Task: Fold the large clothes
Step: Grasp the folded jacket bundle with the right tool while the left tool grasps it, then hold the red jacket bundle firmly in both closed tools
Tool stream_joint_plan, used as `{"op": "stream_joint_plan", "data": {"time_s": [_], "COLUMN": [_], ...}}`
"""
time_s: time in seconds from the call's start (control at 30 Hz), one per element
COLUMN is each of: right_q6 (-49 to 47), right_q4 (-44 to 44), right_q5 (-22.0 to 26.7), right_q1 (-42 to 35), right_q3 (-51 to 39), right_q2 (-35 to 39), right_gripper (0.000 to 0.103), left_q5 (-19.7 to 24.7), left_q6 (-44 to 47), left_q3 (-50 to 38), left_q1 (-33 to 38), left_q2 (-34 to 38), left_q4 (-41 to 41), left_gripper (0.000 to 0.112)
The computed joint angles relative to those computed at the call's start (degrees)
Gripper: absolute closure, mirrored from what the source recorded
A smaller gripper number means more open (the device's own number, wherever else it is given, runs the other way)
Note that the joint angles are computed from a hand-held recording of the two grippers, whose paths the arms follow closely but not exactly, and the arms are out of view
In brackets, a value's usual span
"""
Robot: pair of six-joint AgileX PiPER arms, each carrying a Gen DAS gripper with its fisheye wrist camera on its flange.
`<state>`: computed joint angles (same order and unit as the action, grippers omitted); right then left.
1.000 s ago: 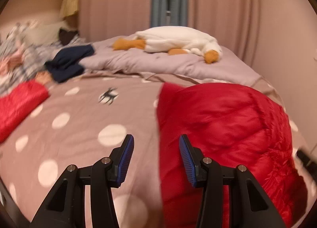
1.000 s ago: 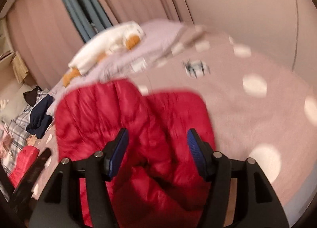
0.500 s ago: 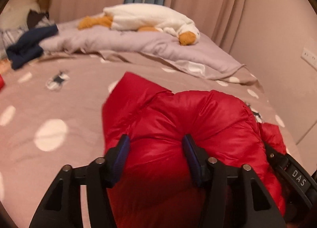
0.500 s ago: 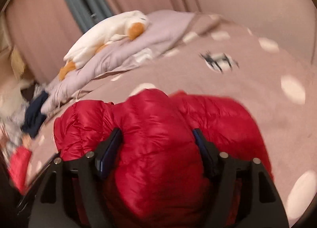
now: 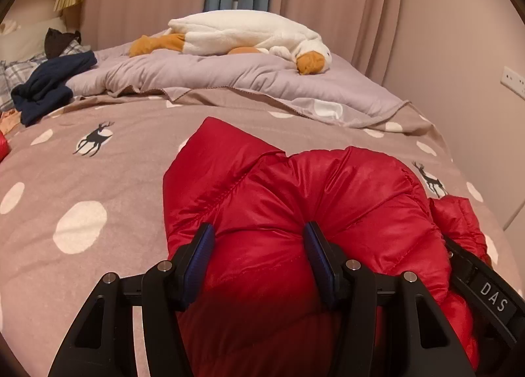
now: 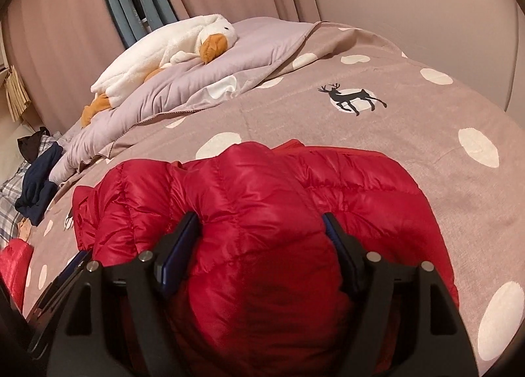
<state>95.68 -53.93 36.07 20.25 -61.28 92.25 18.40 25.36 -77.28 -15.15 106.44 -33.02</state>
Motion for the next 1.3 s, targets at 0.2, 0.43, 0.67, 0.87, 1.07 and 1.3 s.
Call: {"op": "stream_joint_plan", "data": {"time_s": [0.2, 0.43, 0.67, 0.87, 1.07, 1.3], "right_q6": [-0.29, -0.43, -0.59, -0.72, -1.27, -1.40], "right_q4": [0.38, 0.67, 0.82, 0.99, 1.48, 1.63], "right_q5": [0.05, -0.01, -0.20, -0.21, -0.15, -0.04], "right_q1": [0.09, 0.18, 0.07, 0.05, -0.03, 0.03], "right_q3": [-0.21, -0.09, -0.12, -0.14, -0.44, -0.40], "right_q2": [-0.02, -0.20, -0.19, -0.26, -0.07, -0.19], "right_gripper": [0.028, 0.027, 0.026, 0.026, 0.026, 0.025], "left_q5": [0.04, 0.11, 0.27, 0.36, 0.47, 0.41], "left_q6": [-1.32, -3.57, -3.14, -2.97, -2.70, -5.33], "left_q3": [-0.39, -0.63, -0.75, -0.75, -0.86, -1.08], "left_q1": [-0.01, -0.03, 0.19, 0.24, 0.32, 0.17], "left_q2": [0.18, 0.35, 0.48, 0.45, 0.55, 0.63], "left_q4": [1.50, 3.13, 2.61, 2.45, 2.17, 4.68], "left_gripper": [0.056, 0.052, 0.051, 0.051, 0.051, 0.048]}}
